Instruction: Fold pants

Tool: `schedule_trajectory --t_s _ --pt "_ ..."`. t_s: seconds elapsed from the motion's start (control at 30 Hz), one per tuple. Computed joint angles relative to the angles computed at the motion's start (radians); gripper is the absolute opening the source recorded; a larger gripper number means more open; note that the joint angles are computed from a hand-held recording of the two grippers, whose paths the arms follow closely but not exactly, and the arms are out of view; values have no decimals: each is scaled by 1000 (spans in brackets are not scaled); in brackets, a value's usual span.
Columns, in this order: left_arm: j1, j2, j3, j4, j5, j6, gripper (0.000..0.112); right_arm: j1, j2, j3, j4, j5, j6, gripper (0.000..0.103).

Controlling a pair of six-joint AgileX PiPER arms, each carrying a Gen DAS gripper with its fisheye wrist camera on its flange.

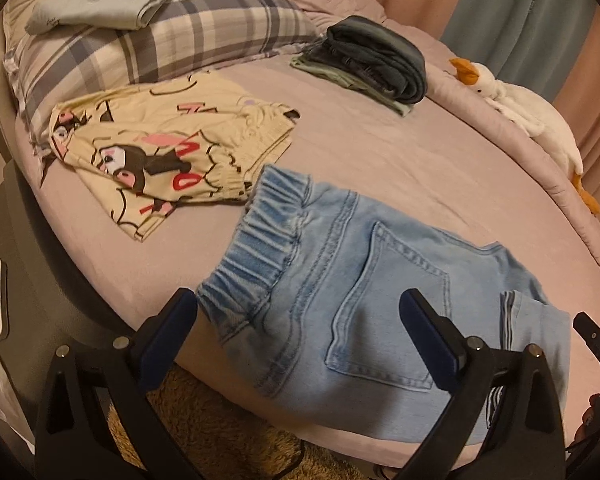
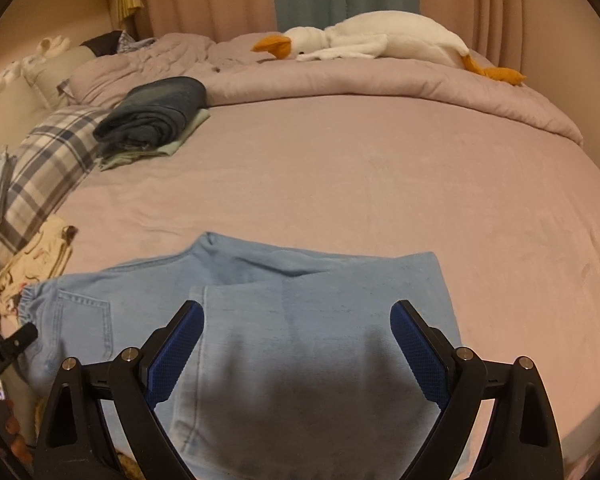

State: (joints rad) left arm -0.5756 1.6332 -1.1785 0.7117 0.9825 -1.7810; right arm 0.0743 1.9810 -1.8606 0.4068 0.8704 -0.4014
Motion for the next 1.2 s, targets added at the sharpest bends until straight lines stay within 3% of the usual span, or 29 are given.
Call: schedule_trajectory --t_s 0.13,0.9,1.07,1.2 --pt "27 -4 36 -42 -76 2 102 -2 11 -13 -12 11 5 94" --pt "76 24 75 -48 -204 -65 99 -17 47 -58 -39 32 43 94" --pt "61 36 66 -22 -172 -83 86 -19 51 -60 -29 35 37 94" --pt "59 19 86 -10 -201 -98 59 -18 53 -64 -28 39 37 94"
